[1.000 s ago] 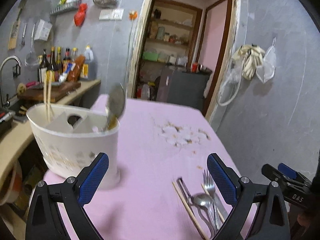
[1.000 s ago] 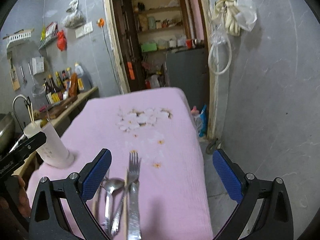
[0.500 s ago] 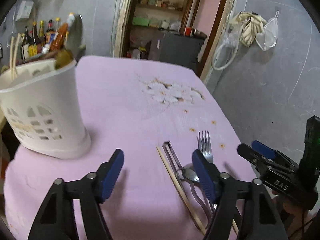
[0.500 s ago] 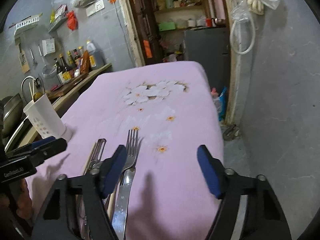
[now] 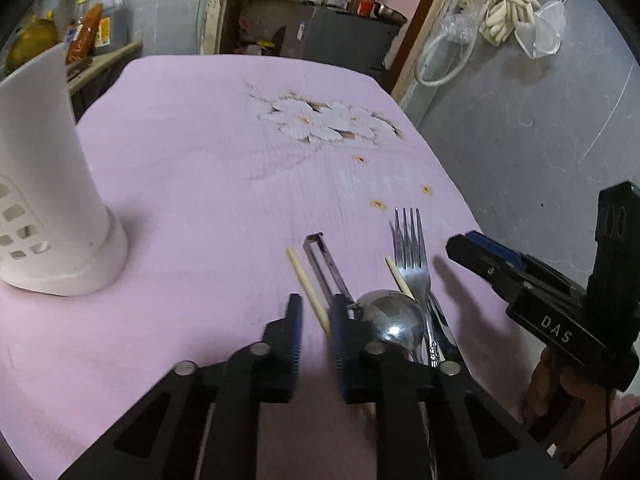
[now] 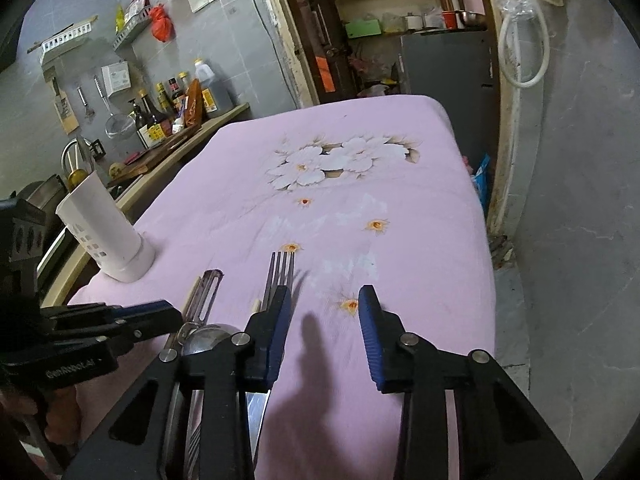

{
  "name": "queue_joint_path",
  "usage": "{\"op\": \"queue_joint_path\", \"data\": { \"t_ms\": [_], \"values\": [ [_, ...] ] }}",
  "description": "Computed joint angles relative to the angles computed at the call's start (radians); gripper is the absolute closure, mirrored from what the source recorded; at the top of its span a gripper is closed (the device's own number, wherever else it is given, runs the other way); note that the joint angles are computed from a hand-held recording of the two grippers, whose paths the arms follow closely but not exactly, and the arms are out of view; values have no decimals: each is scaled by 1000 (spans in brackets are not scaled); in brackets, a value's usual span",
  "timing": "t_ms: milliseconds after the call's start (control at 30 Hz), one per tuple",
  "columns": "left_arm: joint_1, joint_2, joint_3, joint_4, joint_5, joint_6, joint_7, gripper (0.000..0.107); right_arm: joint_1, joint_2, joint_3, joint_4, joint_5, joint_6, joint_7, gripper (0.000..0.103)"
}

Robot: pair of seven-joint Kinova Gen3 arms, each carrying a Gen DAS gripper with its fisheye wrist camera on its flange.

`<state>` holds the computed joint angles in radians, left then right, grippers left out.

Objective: Organize utensils
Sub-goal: 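Close the right tool on the silver fork while the left tool lowers over a chopstick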

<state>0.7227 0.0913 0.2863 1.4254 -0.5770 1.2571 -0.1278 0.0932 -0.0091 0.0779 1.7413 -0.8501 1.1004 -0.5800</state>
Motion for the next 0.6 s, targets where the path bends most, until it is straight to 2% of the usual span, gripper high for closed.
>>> {"op": "queue_joint_path", "data": {
  "t_ms": [67, 333, 600],
  "values": [
    [-6, 2, -3, -3, 14, -8, -15, 97, -1, 14, -2, -12, 1, 13, 2, 74],
    [-87, -51, -14, 73, 103, -140, -17, 97, 5, 64, -26, -60, 5, 73, 16, 77],
    [-127, -58, -6, 78, 146, -158, -37, 97, 16, 85, -44, -82, 18, 116, 10, 79]
  ]
}}
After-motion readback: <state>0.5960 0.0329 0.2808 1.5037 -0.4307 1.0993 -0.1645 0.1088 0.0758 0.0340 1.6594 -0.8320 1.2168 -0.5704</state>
